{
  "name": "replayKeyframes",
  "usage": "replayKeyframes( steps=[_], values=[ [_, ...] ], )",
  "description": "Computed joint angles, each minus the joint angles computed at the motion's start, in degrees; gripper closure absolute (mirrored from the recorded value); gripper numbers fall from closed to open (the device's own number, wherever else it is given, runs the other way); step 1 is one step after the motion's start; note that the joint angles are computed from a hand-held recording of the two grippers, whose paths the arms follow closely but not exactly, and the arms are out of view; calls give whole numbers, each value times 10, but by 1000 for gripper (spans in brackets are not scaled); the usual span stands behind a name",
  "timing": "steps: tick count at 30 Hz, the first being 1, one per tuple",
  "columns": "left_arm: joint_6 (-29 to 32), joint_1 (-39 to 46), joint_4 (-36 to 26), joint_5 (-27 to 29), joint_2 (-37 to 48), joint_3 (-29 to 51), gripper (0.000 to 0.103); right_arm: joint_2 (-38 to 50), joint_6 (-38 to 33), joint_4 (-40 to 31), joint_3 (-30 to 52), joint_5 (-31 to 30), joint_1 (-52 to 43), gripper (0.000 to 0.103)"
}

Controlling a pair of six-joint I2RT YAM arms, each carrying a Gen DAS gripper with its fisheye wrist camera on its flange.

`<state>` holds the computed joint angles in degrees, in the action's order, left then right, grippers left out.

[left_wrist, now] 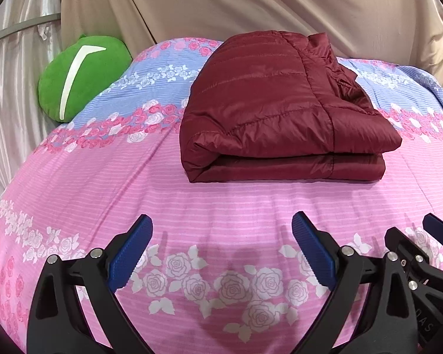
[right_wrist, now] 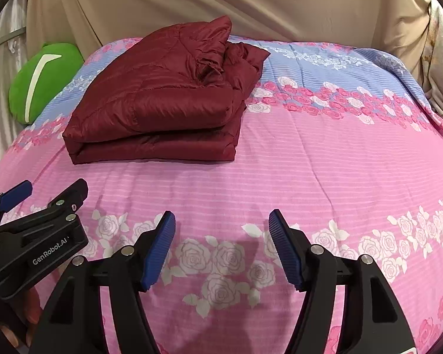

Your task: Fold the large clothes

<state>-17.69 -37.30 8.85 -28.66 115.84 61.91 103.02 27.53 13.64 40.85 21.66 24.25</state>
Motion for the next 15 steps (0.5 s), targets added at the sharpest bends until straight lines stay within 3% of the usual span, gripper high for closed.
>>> replayKeyframes(
  steps=[15],
  values=[
    [11,-15,-4,-24,5,7,6,7,4,-16,12,23,14,37]
  ],
)
